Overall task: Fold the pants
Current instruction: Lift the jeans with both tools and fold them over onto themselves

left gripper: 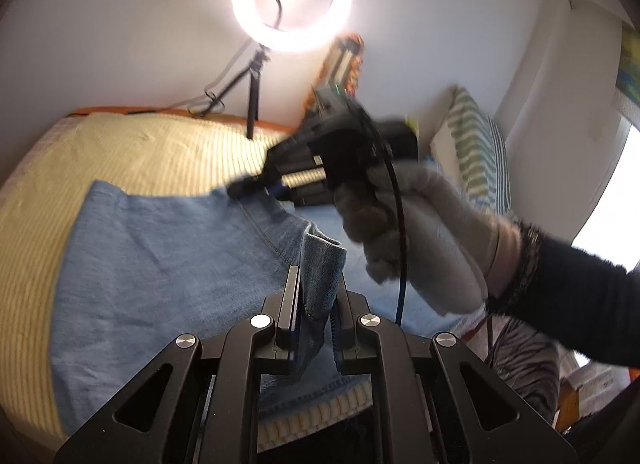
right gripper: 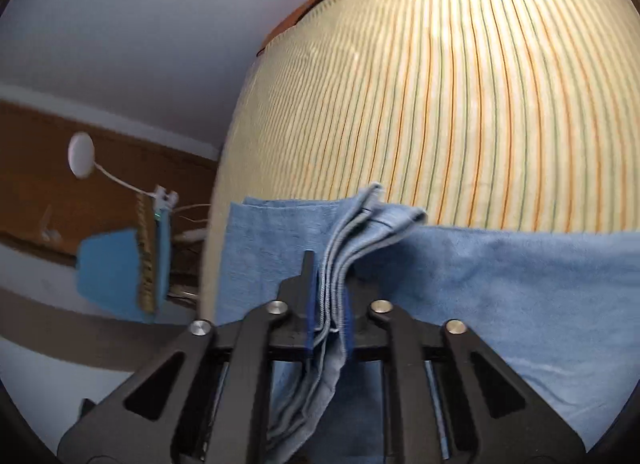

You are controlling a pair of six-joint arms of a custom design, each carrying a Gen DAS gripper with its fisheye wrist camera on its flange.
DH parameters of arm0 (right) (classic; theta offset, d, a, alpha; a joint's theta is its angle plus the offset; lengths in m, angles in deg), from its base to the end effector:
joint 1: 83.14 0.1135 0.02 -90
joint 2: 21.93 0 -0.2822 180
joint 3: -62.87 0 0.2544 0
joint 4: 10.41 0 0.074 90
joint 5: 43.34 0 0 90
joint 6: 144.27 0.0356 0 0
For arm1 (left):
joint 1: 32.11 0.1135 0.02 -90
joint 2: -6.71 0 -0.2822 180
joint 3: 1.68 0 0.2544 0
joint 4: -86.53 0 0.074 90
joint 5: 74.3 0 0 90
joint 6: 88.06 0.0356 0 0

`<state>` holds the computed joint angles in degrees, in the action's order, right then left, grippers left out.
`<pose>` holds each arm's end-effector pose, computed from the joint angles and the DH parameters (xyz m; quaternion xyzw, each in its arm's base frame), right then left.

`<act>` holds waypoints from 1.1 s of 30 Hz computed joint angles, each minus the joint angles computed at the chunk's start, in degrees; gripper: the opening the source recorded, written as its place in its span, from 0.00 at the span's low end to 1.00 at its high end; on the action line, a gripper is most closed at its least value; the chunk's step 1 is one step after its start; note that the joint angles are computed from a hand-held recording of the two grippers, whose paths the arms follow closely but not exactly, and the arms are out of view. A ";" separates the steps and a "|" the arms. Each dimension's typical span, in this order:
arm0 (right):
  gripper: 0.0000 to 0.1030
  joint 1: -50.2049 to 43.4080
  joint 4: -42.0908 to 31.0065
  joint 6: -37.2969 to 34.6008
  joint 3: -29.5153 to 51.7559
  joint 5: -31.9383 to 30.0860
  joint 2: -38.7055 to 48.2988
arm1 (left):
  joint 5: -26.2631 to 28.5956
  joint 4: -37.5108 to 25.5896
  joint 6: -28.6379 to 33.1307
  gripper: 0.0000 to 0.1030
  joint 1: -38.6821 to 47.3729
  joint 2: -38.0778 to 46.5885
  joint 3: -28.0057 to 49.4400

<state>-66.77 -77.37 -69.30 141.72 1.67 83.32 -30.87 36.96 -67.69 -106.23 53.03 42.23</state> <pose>0.2964 0.1133 0.1736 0.2391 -0.8921 -0.3821 0.0316 0.0632 -0.1275 0.2293 -0.0946 0.8728 -0.1681 0.4483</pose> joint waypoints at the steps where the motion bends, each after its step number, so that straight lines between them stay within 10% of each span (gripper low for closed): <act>1: 0.09 0.36 0.90 -0.39 -0.53 1.10 -1.32 | 1.33 1.83 0.98 0.11 0.70 1.85 -0.09; 17: 0.07 -11.86 -7.26 -15.66 6.03 7.85 -10.39 | 12.92 27.29 19.08 0.11 9.67 23.32 7.24; 33: 0.07 -31.29 -16.10 -29.31 20.48 9.47 0.06 | 26.27 39.89 29.33 0.11 14.50 41.08 19.36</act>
